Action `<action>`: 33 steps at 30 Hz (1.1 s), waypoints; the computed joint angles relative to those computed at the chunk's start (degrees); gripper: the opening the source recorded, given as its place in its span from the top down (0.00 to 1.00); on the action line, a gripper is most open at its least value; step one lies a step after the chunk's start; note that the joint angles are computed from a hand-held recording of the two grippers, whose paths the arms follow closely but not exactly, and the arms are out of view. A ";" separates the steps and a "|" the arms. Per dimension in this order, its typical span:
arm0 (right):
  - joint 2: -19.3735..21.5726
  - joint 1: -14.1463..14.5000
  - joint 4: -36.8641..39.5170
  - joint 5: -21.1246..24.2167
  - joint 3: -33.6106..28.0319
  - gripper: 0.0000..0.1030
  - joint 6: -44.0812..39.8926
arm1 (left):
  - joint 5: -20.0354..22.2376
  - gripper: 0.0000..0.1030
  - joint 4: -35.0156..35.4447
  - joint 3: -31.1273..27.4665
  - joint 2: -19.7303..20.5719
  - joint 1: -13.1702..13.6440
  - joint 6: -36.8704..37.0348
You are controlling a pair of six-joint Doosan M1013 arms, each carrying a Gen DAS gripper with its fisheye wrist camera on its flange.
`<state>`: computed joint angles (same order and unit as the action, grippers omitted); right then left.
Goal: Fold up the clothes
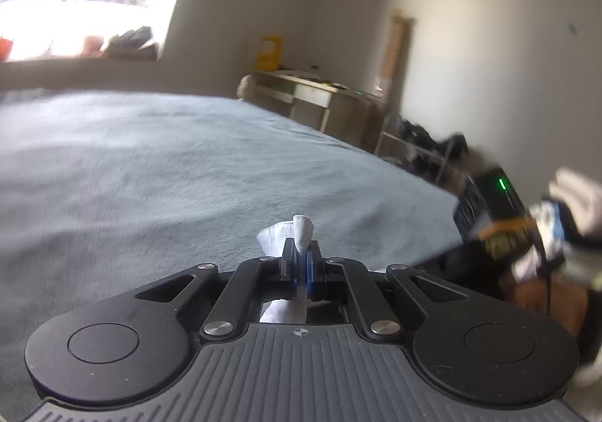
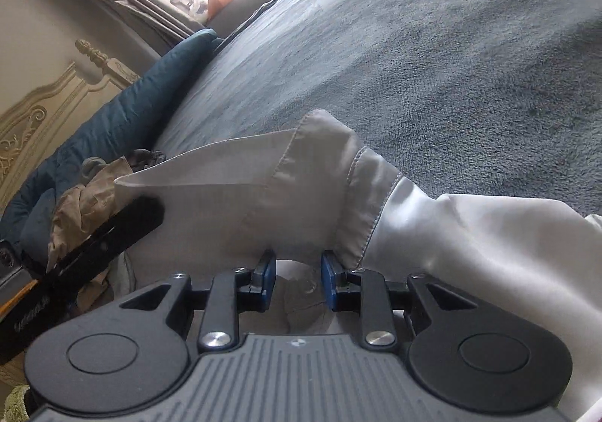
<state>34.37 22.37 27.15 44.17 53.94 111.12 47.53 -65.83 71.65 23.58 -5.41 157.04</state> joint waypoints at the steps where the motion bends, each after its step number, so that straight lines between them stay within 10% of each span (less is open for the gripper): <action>1: -0.52 -0.07 -0.10 -0.50 0.56 0.68 -0.15 | 0.18 0.98 -0.10 0.55 -0.47 -0.14 2.64; 12: -4.62 -2.25 -5.35 -6.50 2.57 0.56 5.21 | 1.23 0.98 1.20 4.08 -2.58 -0.92 19.65; 22: 8.44 -1.74 -9.96 9.66 -19.54 0.52 8.44 | 0.78 0.97 5.03 6.14 -3.69 -1.58 26.38; 25: 9.20 -0.28 -14.88 14.51 -21.93 0.73 3.79 | 0.57 0.97 5.92 6.62 -4.09 -1.40 27.62; 33: -0.76 0.65 -16.94 9.84 -6.52 0.82 -0.26 | 0.39 0.97 10.07 7.27 -4.51 -1.07 26.41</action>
